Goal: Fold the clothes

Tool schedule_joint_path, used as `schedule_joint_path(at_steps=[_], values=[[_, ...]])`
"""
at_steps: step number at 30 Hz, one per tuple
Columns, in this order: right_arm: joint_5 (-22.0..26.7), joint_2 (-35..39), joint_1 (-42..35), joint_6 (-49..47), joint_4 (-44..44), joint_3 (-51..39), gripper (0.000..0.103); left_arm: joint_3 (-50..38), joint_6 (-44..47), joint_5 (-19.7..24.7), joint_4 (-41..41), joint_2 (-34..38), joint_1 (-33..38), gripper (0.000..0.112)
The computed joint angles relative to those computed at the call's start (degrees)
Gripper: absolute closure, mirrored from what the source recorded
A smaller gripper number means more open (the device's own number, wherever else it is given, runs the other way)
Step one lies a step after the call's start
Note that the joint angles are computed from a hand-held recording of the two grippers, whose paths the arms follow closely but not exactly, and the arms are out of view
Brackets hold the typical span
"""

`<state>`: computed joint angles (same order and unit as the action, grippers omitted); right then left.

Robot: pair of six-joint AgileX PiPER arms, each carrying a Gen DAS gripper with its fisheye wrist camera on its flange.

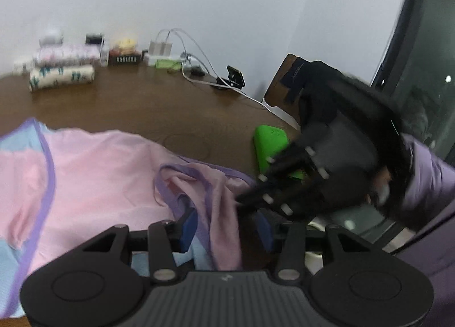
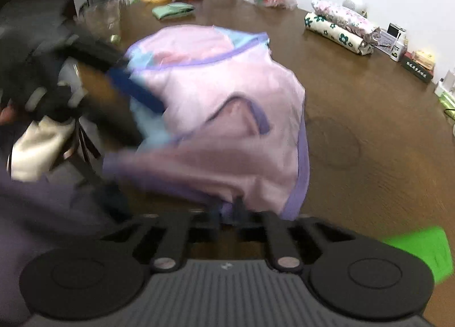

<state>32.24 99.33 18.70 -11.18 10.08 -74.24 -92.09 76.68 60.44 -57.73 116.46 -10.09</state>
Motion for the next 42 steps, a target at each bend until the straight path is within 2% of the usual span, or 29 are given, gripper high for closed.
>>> schedule_joint_path(at_steps=[3,7,10,12,13,14,15,16,17,20,24,27,29,30,33,37,42], values=[[2.6,3.8,-2.6,4.0,3.9,-9.0,0.099,4.6,-0.5,-8.8,3.1,-3.5,-2.3,0.064],[10.7,13.6,-5.6,11.4,7.5,-27.2,0.098,6.1,-7.0,-15.7,4.5,-4.7,-5.5,0.061],[18.2,21.4,-7.2,11.3,12.1,-40.4,0.095,8.4,-11.7,-26.1,7.8,-6.3,-10.2,0.061],[19.5,21.9,-7.1,8.9,11.9,-43.1,0.092,8.2,-11.9,-29.3,8.4,-5.2,-11.6,0.062],[17.9,19.8,-6.9,7.3,10.8,-40.9,0.088,7.7,-12.3,-30.4,9.0,-4.4,-12.2,0.062],[16.1,17.7,-6.8,5.6,9.8,-38.7,0.083,6.1,-14.6,-29.6,11.1,-3.1,-12.2,0.071],[14.6,15.7,-6.5,5.2,7.4,-36.6,0.073,4.0,-17.1,-27.3,13.2,-1.6,-11.5,0.080],[13.5,13.7,-5.9,6.3,3.3,-34.4,0.072,2.2,-18.5,-25.2,14.2,-0.2,-10.7,0.098],[12.9,12.2,-5.3,7.5,-0.4,-32.5,0.072,0.7,-19.4,-23.6,14.7,0.9,-9.8,0.100],[12.4,9.3,-3.5,7.6,-5.2,-26.8,0.072,-0.3,-21.5,-24.0,15.0,1.4,-7.4,0.100],[8.2,7.9,1.5,7.0,-9.1,-20.0,0.072,-1.9,-24.4,-23.0,14.8,1.2,-4.3,0.098],[6.1,10.2,5.3,9.5,-14.0,-19.7,0.064,-1.4,-23.9,-20.7,10.5,-0.2,-2.1,0.084],[6.6,12.0,8.0,14.8,-22.4,-20.1,0.065,-1.1,-24.0,-19.4,8.8,-0.7,-1.9,0.073],[7.3,12.9,8.8,17.8,-26.3,-20.6,0.068,-1.0,-25.2,-19.3,9.1,-0.9,-2.5,0.071],[7.4,12.4,8.4,19.8,-27.1,-20.0,0.084,-0.4,-33.1,-24.1,17.3,-1.1,-7.0,0.070],[7.5,10.7,9.7,24.3,-33.9,-18.0,0.093,0.2,-43.8,-31.8,30.6,0.0,-11.5,0.074],[7.4,7.6,10.7,37.4,-47.4,-13.4,0.096,2.1,-46.6,-33.5,34.3,-0.7,-10.3,0.074]])
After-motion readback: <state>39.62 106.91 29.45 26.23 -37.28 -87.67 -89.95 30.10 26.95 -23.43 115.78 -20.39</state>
